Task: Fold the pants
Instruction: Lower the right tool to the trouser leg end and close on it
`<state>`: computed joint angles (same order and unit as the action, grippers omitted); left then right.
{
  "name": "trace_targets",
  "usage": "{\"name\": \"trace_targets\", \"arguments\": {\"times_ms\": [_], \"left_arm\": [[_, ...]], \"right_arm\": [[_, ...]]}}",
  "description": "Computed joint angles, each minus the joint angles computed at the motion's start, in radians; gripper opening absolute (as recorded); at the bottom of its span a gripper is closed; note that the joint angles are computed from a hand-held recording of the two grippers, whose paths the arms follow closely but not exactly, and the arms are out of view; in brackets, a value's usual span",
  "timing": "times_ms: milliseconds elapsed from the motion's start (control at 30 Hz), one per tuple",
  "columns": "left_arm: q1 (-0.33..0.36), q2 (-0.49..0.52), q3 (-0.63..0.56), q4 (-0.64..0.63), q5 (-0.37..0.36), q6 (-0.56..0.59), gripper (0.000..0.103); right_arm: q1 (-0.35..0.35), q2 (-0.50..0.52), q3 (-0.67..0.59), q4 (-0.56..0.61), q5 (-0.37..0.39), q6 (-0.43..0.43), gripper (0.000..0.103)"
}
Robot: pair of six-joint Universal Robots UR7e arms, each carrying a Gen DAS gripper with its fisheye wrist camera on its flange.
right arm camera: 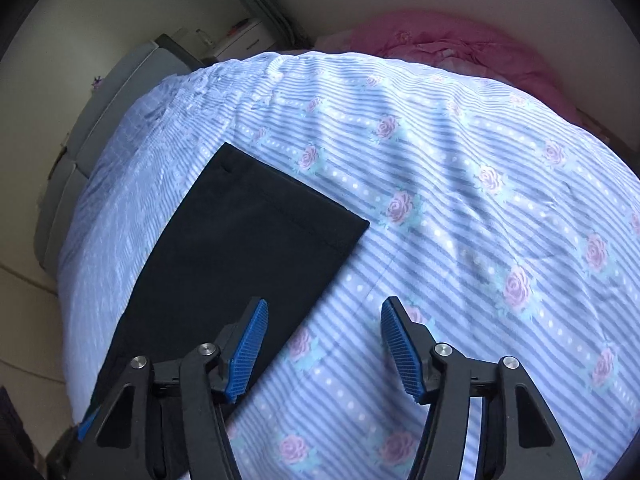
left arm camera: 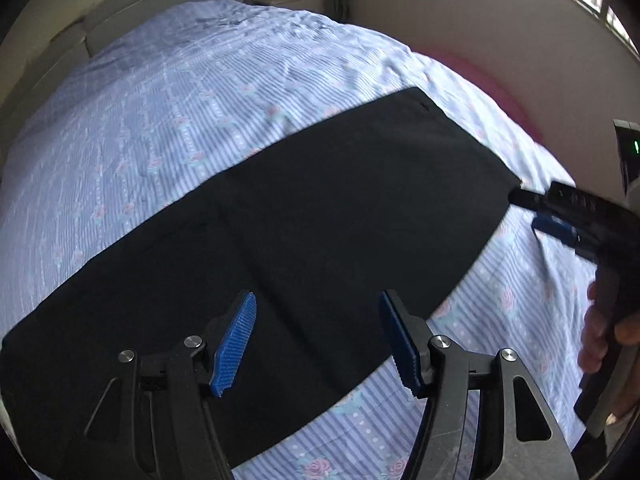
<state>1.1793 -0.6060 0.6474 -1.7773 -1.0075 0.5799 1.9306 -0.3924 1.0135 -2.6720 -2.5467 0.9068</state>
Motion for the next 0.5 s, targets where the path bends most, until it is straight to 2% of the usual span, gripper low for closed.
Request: {"name": "trace_targets", "arguments": {"times_ms": [167, 300, 500], "left_arm": [[-0.005, -0.012, 0.021, 0.059, -0.01, -0.034, 0.063], [-0.011, -0.019, 0.038, 0.069, -0.011, -0.054, 0.063], [-0.018, -0.026, 0.048, 0.098, -0.021, -0.099, 0.063]], "right_arm": [[-0.035, -0.005, 0.048, -0.173, 0.087, -0.102, 0.061], [-0.058, 0.005, 0.056, -0.271, 0.116, -0.145, 0.061], [-0.086, 0.055, -0.043, -0.268, 0.154, -0.226, 0.064]]}}
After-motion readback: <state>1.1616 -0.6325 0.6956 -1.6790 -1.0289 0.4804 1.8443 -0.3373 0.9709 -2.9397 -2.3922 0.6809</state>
